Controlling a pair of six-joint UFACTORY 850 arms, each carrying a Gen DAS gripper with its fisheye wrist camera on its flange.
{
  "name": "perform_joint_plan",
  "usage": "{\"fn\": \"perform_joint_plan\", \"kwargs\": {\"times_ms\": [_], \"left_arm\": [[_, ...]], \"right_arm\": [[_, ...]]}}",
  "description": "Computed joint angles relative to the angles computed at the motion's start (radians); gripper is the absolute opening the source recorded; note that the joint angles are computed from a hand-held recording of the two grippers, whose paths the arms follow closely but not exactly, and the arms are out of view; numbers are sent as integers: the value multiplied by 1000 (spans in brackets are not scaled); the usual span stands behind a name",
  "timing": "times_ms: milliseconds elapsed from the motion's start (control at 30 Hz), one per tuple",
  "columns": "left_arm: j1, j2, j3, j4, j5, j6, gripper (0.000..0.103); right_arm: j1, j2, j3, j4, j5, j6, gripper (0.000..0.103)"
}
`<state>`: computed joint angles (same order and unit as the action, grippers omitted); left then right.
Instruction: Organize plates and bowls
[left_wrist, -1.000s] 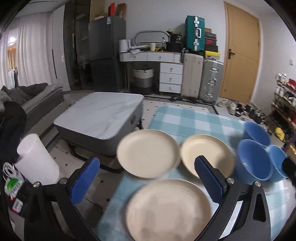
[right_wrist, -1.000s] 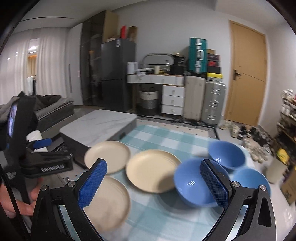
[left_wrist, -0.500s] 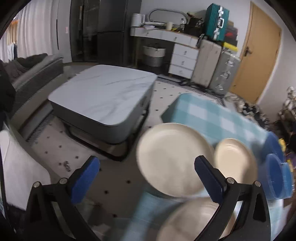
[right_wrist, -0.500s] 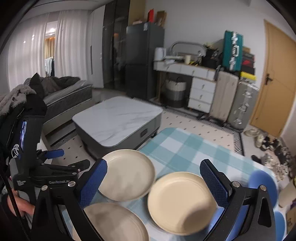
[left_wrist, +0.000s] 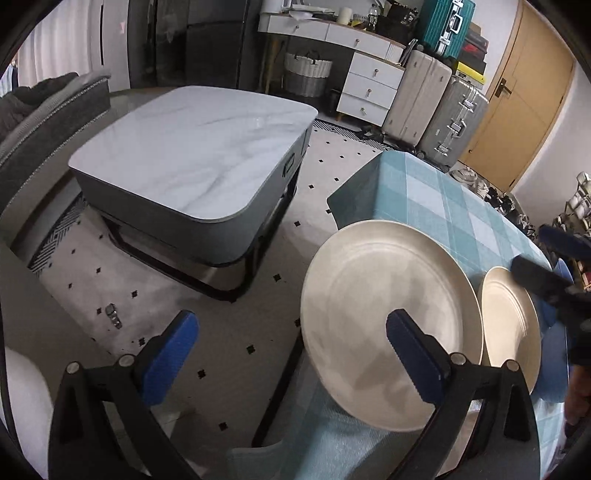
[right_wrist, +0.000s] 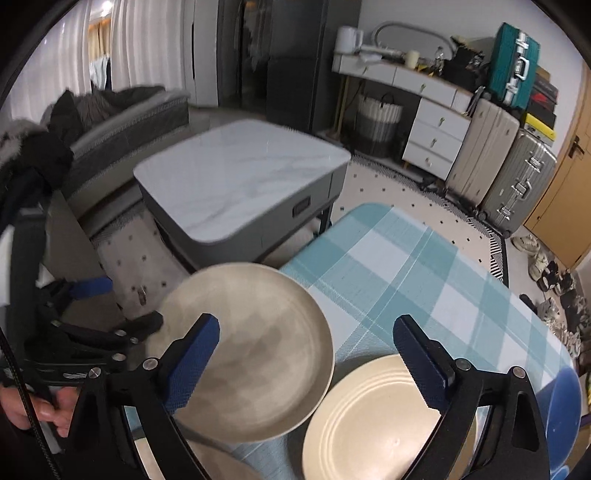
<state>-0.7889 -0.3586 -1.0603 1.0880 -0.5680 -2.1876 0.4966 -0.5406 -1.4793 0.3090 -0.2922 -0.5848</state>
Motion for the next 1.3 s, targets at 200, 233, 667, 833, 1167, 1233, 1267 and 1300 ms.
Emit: {"fn": "perform_joint_plan", "kwargs": {"times_ms": [200, 233, 667, 833, 1167, 1233, 1267, 1300], "left_arm": [[21, -17, 2, 15, 53, 25, 93], [23, -20, 1, 16, 58, 42, 90], [66, -14, 41, 47, 212, 10, 52], [69, -10, 53, 95, 243, -36, 47], [75, -12, 53, 83, 279, -12, 22], [71, -14, 49, 67, 265, -1, 22], [71, -14, 49, 65, 261, -1, 22], [70, -15, 48, 66, 262, -2, 18]], "right_arm": [[10, -122, -111, -296, -58, 248, 91], [15, -137, -123, -389, -57, 323, 91], [12, -253, -222, -459, -165, 326, 71], [20, -258, -222, -527, -179, 370, 62], [21, -269, -238, -492, -216, 332, 42], [22, -269, -237, -492, -219, 326, 34], [26, -267, -233, -521, -216, 352, 33], [28, -266, -230, -549, -214, 377, 29]]}}
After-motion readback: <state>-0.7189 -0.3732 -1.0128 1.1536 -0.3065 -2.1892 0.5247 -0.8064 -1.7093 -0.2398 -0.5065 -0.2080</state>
